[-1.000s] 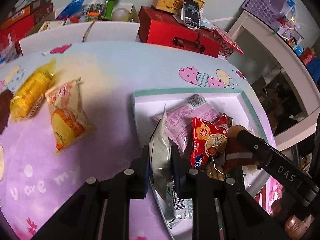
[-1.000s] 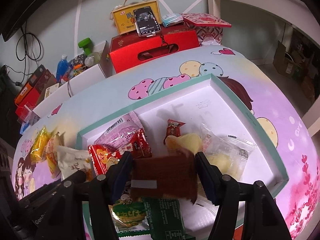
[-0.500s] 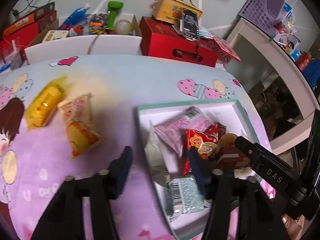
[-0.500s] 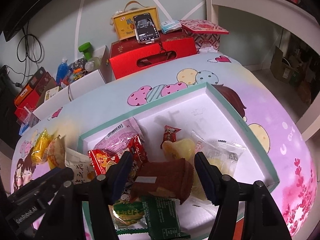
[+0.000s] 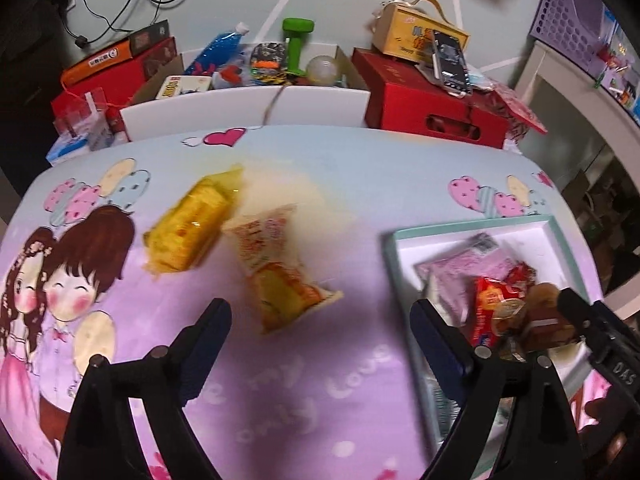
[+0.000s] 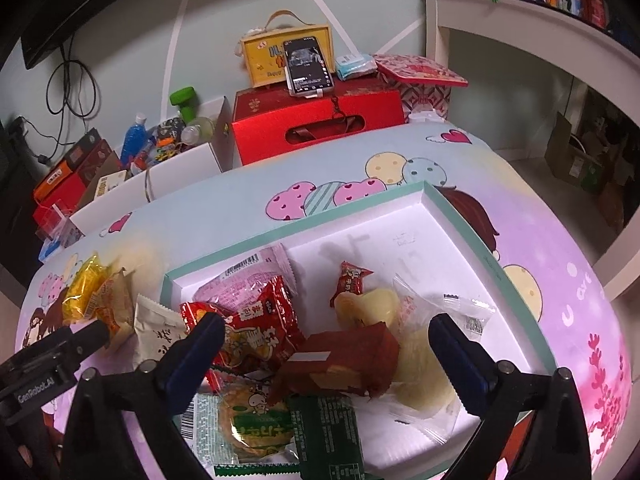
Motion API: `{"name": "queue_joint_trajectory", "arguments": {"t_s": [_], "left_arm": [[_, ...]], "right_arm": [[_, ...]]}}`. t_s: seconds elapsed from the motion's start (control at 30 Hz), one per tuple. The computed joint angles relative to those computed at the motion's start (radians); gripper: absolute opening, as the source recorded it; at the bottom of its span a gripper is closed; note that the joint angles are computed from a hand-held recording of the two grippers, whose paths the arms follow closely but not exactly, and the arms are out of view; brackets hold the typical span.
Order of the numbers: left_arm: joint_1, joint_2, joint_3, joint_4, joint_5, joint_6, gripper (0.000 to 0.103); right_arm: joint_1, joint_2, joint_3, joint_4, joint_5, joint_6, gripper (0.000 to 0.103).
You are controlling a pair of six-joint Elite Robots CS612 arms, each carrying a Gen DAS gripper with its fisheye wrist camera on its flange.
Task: Organize snacks
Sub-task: 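Move both open tools back toward the remaining snacks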
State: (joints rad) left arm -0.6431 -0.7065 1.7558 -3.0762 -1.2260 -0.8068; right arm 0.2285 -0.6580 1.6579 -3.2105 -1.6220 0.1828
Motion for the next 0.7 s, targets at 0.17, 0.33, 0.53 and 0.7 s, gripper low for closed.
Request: {"name": "queue_joint_trajectory", "arguments": {"t_s": [0.17,0.33,0.53,0.7], "left_arm": [[0.004,-0.012,0.013,0.033,0.032,0.004,0.091],[0.013,-0.03,0.04,0.039,0.064,-0.011,0.091],[0.032,-0.049,0.073,0.033,0.074,-0.044,0.091],[0.053,-0.063,0.108,0.023,0.075,-0.079,0.091]], "right_arm": [[0.007,0.001,-0.003,0.004,-0.017,-0.008,0.103],[0.02,0.004,-0.01,0.015,-0.014,-0.029,0.103],[0.041,0.006,-0.019,0.012,-0.002,-0.034,0.103],[0.061,0.01,-0.031,0.01,0.024,-0.037,0.103]]}}
